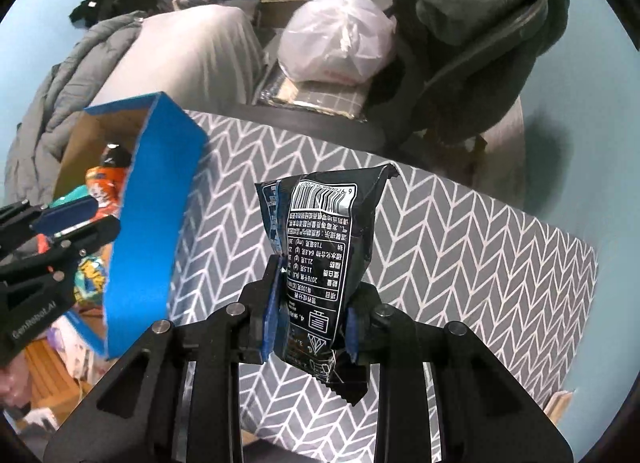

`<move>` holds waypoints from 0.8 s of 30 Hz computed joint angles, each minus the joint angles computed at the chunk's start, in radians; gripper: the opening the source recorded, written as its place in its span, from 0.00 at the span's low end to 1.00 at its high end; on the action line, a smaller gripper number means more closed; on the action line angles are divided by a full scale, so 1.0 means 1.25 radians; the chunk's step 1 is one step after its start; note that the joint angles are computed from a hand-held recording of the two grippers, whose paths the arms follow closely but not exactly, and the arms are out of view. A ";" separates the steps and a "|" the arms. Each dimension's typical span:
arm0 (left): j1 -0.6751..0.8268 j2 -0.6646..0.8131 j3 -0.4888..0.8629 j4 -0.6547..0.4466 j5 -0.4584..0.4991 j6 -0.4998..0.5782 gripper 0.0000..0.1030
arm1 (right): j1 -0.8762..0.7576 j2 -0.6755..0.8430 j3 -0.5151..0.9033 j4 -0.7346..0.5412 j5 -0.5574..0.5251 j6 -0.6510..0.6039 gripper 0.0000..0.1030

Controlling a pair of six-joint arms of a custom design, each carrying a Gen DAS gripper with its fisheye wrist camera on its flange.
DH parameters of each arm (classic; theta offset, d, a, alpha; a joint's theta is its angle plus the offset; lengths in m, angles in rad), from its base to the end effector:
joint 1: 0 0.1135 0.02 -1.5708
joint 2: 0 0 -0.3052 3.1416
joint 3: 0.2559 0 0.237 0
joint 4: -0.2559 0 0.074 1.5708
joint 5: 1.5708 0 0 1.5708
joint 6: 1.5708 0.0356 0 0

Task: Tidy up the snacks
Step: 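Carry the black bag over the box and open the right tool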

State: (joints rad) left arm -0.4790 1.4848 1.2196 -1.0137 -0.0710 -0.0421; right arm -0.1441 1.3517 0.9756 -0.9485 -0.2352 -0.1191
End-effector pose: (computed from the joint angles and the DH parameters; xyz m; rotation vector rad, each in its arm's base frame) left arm 0.2339 -0.1186 0.3105 0.6013 2.7771 -0.0101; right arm 0.2144 -0.0227 0.2776 -0.0060 2.8539 0.2879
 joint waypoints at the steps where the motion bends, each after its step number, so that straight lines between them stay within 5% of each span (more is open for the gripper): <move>1: 0.003 -0.009 0.001 -0.004 -0.002 0.007 0.30 | 0.007 -0.007 0.008 -0.011 0.000 -0.001 0.24; 24: 0.343 -0.117 -0.005 -0.090 0.074 0.108 0.30 | 0.304 0.017 0.161 -0.029 0.000 0.145 0.24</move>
State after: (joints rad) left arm -0.0503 1.3380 1.2131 -1.1266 0.0217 0.0933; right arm 0.2357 1.3732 1.1763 -0.9851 -0.2351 0.0627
